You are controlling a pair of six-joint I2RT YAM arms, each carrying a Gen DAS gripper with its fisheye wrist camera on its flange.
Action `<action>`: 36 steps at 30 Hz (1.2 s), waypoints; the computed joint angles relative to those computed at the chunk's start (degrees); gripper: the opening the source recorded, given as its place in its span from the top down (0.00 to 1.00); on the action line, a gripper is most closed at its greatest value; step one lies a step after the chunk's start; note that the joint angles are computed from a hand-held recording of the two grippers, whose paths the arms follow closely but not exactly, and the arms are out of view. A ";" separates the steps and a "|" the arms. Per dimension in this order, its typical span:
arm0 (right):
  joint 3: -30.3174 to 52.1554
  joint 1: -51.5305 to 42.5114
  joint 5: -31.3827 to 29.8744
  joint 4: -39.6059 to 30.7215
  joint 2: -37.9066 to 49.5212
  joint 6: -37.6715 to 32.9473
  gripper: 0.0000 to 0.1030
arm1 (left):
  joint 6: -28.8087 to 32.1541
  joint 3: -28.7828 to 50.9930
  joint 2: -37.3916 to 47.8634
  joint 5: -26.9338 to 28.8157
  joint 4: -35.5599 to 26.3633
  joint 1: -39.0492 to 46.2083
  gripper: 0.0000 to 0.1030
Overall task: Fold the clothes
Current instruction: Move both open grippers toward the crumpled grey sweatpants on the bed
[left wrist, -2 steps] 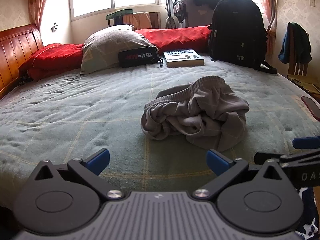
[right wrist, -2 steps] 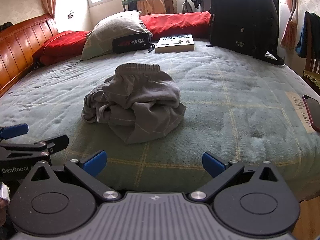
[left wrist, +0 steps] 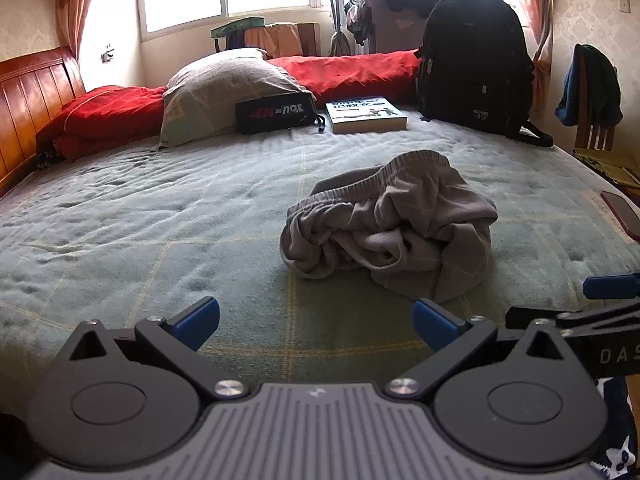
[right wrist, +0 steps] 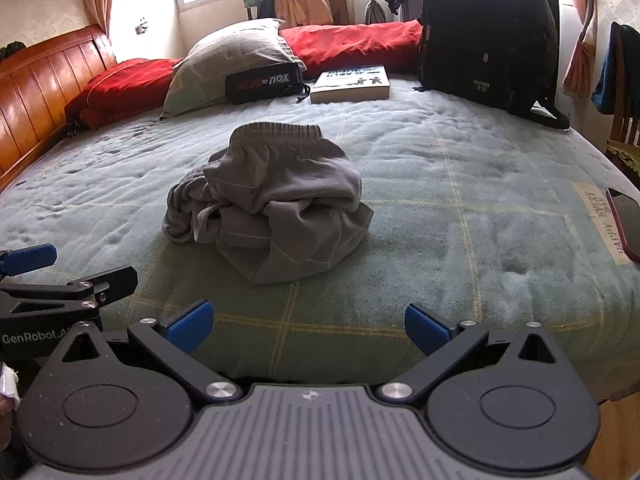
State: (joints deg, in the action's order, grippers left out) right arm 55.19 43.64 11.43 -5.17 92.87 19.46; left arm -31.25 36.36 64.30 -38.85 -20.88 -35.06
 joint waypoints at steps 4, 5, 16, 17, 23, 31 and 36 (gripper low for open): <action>-1.07 0.51 0.79 0.87 -1.33 0.81 0.00 | -0.11 2.05 1.89 0.33 -2.41 0.13 0.01; -1.85 0.76 1.21 1.34 -2.03 0.72 0.00 | -0.26 2.00 2.11 -0.25 -2.26 -0.25 0.01; -1.79 0.01 -0.94 2.26 -1.85 0.19 0.00 | -0.73 -0.37 -1.23 6.11 -0.22 3.40 0.01; -1.84 0.00 -0.99 2.38 -1.83 0.15 0.00 | -0.80 -0.49 -1.43 6.77 -0.05 3.72 0.01; -2.01 -0.07 -1.28 2.97 -1.75 -0.09 0.00 | -0.96 -1.29 -2.02 7.85 0.90 4.15 0.01; -1.32 -0.07 -1.50 3.28 -0.90 -0.91 0.00 | -0.68 -2.27 -2.16 12.30 2.49 6.35 0.01; -0.31 -0.29 -1.92 2.74 -0.06 -1.26 0.00 | 0.15 -2.98 -2.92 15.49 3.67 8.57 0.01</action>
